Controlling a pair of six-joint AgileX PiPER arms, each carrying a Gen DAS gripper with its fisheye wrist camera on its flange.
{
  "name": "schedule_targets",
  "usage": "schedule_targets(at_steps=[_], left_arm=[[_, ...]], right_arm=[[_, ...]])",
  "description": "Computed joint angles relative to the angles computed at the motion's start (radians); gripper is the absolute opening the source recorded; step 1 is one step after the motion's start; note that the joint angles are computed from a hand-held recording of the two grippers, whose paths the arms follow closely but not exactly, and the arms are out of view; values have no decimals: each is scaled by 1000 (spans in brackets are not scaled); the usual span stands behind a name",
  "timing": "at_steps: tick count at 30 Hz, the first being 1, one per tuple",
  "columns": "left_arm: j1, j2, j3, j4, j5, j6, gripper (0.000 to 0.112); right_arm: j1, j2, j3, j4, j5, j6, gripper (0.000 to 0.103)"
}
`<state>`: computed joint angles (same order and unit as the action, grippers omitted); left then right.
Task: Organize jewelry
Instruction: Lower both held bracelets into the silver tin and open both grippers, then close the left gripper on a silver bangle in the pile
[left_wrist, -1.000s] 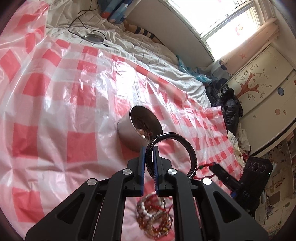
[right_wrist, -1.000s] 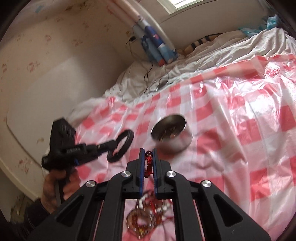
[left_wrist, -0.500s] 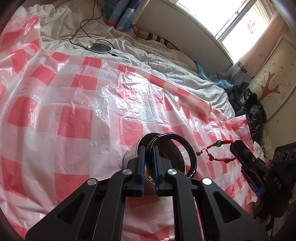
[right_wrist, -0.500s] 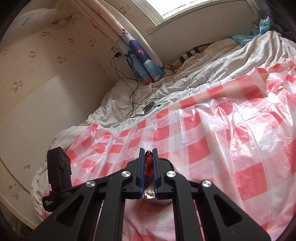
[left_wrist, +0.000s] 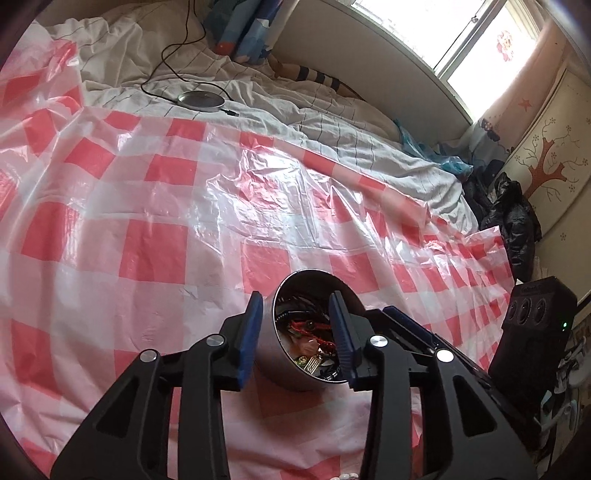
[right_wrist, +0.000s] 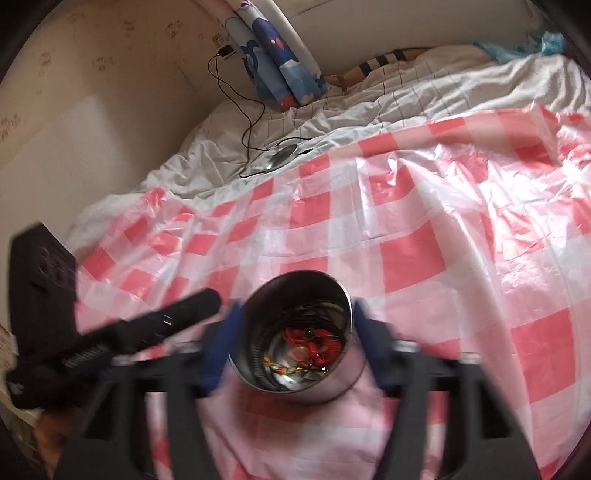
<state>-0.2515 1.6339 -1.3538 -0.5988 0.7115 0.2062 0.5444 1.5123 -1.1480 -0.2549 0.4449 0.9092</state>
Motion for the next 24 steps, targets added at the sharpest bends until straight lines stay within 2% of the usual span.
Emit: schedule_targets(at_steps=[4,8,13,16,20,24], left_arm=[[-4,-34,14,48,11,-23,46],[-8,-87,46,97,48,1,49],[-22,-188,133,147,194,108,49],[-51,-270,215,181,254,179,49],[-95,-374,347,214,277,202,49],[-154,-436,453,267,238,138,49]], right_arm=[[31,-43,8,-169,45,122,70],[36,-115,41,-216,86,188,75],[31,-198,81,-200,129,229,78],[40,-266,132,-183,143,284,81],[91,-354,197,-180,192,367,81],[190,-422,235,-207,264,473,81]])
